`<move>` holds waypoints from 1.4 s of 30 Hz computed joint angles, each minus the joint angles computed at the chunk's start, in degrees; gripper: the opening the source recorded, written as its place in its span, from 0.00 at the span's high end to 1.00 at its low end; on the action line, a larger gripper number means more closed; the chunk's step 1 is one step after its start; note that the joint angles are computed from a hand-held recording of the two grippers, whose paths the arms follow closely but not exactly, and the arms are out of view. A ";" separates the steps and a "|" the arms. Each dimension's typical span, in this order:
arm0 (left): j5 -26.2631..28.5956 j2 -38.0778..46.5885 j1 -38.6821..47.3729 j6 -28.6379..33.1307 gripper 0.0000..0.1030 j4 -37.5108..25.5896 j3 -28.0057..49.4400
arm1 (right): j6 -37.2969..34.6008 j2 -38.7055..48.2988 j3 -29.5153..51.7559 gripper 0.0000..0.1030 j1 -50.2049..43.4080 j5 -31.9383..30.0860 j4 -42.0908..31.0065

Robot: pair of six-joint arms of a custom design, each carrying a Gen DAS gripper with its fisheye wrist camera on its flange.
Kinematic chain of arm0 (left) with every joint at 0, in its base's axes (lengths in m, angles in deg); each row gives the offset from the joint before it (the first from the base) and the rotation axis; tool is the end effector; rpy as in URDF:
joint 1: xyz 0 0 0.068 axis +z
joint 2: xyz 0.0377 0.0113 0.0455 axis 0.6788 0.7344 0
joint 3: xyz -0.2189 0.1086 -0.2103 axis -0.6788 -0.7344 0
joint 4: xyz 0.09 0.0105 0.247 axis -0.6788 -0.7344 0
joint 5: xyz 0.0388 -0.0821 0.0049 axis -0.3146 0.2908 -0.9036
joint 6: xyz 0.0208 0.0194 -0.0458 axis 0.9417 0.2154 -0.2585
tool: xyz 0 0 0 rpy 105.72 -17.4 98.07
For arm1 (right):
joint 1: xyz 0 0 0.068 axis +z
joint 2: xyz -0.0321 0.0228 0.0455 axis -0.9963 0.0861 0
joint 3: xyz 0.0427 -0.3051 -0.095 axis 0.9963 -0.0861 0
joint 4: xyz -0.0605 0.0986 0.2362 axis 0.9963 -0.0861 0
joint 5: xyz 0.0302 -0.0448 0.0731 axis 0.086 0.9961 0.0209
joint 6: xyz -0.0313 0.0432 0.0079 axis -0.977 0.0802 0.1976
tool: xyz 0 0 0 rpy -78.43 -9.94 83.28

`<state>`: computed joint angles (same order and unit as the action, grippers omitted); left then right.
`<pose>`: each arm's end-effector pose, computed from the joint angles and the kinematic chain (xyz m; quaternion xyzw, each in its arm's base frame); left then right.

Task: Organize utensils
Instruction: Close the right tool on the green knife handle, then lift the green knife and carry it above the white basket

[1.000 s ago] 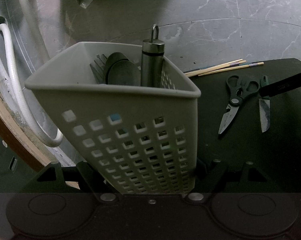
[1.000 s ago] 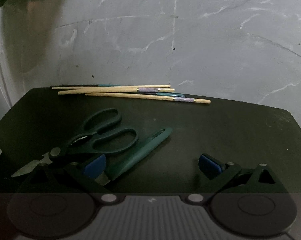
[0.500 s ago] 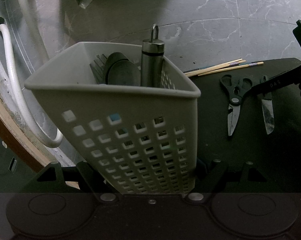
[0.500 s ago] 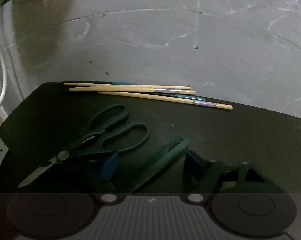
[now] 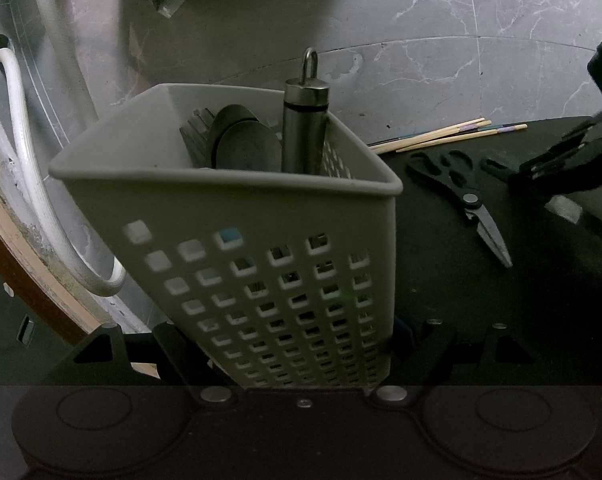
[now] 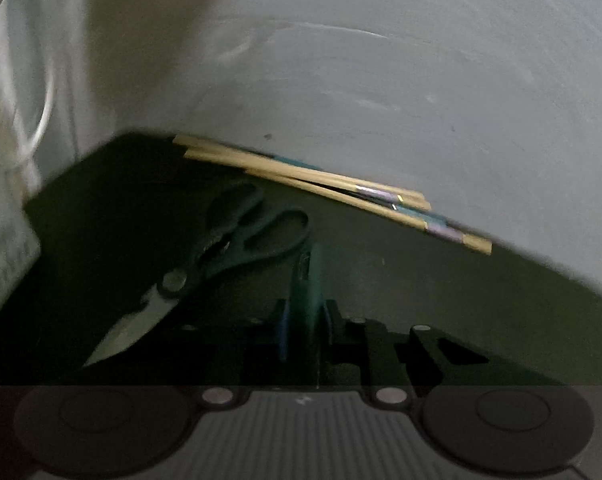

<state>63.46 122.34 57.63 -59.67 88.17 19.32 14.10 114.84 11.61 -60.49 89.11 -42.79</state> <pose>0.2707 0.0650 0.2406 0.1390 0.8933 0.0741 0.4209 0.3040 0.1318 0.1922 -0.1326 0.9404 -0.0071 0.3132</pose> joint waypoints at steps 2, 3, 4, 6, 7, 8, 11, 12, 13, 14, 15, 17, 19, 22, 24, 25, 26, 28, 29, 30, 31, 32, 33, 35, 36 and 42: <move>0.23 -0.13 0.16 0.09 0.19 -0.14 -0.01 | -5.49 0.52 1.14 0.83 2.10 3.01 -1.52; 0.27 -0.22 0.16 0.10 0.19 -0.18 -0.05 | -7.62 0.64 1.43 0.83 2.94 4.07 -1.96; 0.29 -0.28 0.13 0.09 0.19 -0.17 -0.10 | -9.52 0.76 1.52 0.83 3.91 5.36 -2.23; 0.29 -0.31 0.09 0.03 0.19 -0.17 -0.12 | -14.99 1.20 1.37 0.83 6.58 9.55 -2.16; 0.24 -0.27 0.07 0.00 0.19 -0.15 -0.10 | -16.94 1.37 1.10 0.83 7.80 11.31 -1.93; 0.22 -0.28 0.02 -0.02 0.19 -0.15 -0.10 | -19.35 1.58 0.88 0.83 9.23 13.38 -1.78; 0.44 -0.36 0.25 0.16 0.19 -0.17 -0.15 | -24.93 1.97 -0.27 0.84 13.41 18.57 -0.73; 0.44 -0.36 0.25 0.16 0.19 -0.17 -0.15 | -26.07 2.00 -0.55 0.84 14.37 19.60 -0.47; 0.43 -0.35 0.22 0.11 0.19 -0.16 -0.16 | -26.41 2.01 -0.69 0.85 15.30 20.48 -0.57; 0.43 -0.35 0.22 0.11 0.19 -0.16 -0.16 | -26.73 1.87 -0.74 0.85 15.80 20.85 -0.73; 0.43 -0.35 0.22 0.11 0.19 -0.16 -0.16 | -25.96 1.48 -0.51 0.85 15.77 19.96 -1.41; 0.58 -0.20 0.38 0.22 0.19 -0.17 -0.04 | -21.80 -0.02 0.43 0.85 14.20 16.06 -4.15; 0.59 -0.22 0.37 0.20 0.19 -0.20 -0.03 | -17.75 -0.47 2.83 0.86 10.45 8.94 -7.99; 0.52 -0.25 0.28 0.15 0.19 -0.20 -0.05 | -14.96 -0.85 4.27 0.87 6.75 2.59 -10.12; 0.45 -0.28 0.16 0.02 0.19 -0.18 -0.07 | -14.46 -0.68 5.01 0.87 4.93 -0.36 -10.75; 0.48 -0.23 0.23 0.08 0.19 -0.20 -0.03 | -13.51 -0.96 5.23 0.87 4.40 -1.51 -11.46; 0.48 -0.23 0.23 0.08 0.19 -0.20 -0.03 | -12.38 -0.98 5.73 0.87 3.50 -3.12 -12.27; 0.47 -0.27 0.20 -0.07 0.19 -0.29 0.00 | -8.67 -0.51 7.05 0.87 0.69 -7.76 -13.73; 0.41 -0.38 0.09 -0.19 0.19 -0.39 -0.02 | -6.51 -0.22 7.79 0.87 -1.02 -10.72 -14.43; 0.30 -0.43 -0.09 -0.34 0.19 -0.38 -0.05 | -4.79 0.33 8.52 0.87 -3.08 -13.78 -14.86; 0.38 -0.45 -0.04 -0.35 0.19 -0.28 -0.15 | -3.00 1.24 9.22 0.88 -5.28 -16.86 -14.71; 0.38 -0.46 -0.09 -0.43 0.20 -0.22 -0.23 | -0.82 1.30 8.78 0.88 -6.98 -19.43 -13.66; 0.82 -0.57 0.39 -0.16 0.20 -0.37 -0.25 | 0.90 0.88 7.94 0.88 -8.38 -21.52 -12.81; 1.10 -0.47 0.56 -0.14 0.20 -0.44 -0.17 | 5.33 0.49 6.19 0.89 -11.21 -25.99 -10.21; 1.27 -0.44 0.66 -0.10 0.20 -0.53 -0.08 | 7.19 0.79 5.40 0.89 -12.39 -27.56 -8.41; 2.19 -0.38 1.31 0.33 0.21 -0.37 -0.22 | 20.64 -5.00 -6.09 0.89 -16.58 -31.52 8.35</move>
<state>65.65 121.95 58.93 -59.34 87.80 19.09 34.74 109.84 5.51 -77.07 57.59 -34.43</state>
